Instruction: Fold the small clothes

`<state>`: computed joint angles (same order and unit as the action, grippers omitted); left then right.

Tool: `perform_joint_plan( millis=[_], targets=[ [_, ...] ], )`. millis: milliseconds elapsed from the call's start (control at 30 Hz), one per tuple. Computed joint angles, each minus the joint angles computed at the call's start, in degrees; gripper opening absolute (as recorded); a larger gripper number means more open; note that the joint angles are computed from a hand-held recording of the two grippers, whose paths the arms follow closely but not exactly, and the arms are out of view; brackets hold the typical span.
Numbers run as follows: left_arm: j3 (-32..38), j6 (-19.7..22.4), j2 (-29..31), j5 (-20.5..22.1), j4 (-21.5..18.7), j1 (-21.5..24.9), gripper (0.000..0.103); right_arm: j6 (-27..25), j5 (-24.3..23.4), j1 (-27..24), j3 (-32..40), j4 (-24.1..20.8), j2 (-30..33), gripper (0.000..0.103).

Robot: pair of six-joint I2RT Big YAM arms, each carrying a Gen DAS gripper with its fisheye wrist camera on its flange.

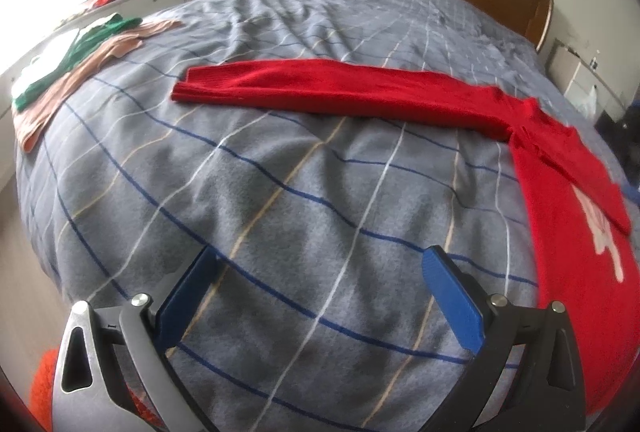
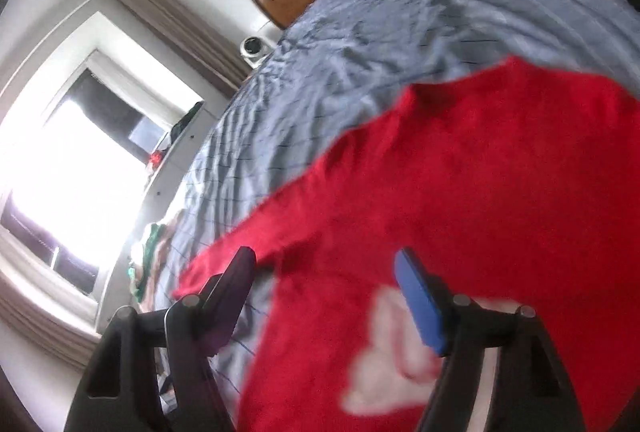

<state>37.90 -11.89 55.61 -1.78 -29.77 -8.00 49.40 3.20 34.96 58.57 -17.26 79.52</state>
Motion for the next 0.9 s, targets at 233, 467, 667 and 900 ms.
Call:
perform_joint_plan(
  millis=[233, 467, 667, 900],
  targets=[
    [-0.16, 1.37, 0.08, -2.6, -0.7, -2.59, 0.103, -0.34, 17.87, 0.88, -14.7, -17.89, -19.01, 0.073],
    [-0.42, 0.58, 1.39, -4.14, 0.0, -3.29, 0.103, 9.67, 29.73, -2.51, -26.73, -31.4, -36.83, 0.074],
    [-1.25, 1.0, 0.83, -4.32, 0.83, -3.31, 0.103, 10.13, 28.06, -4.61, -34.61, -22.27, -45.27, 0.083],
    [-1.25, 0.95, 0.98, -4.24, 0.81, -3.25, 0.103, 9.6, 29.59, -3.66, -35.09, -19.26, -43.8, 0.085]
  ],
)
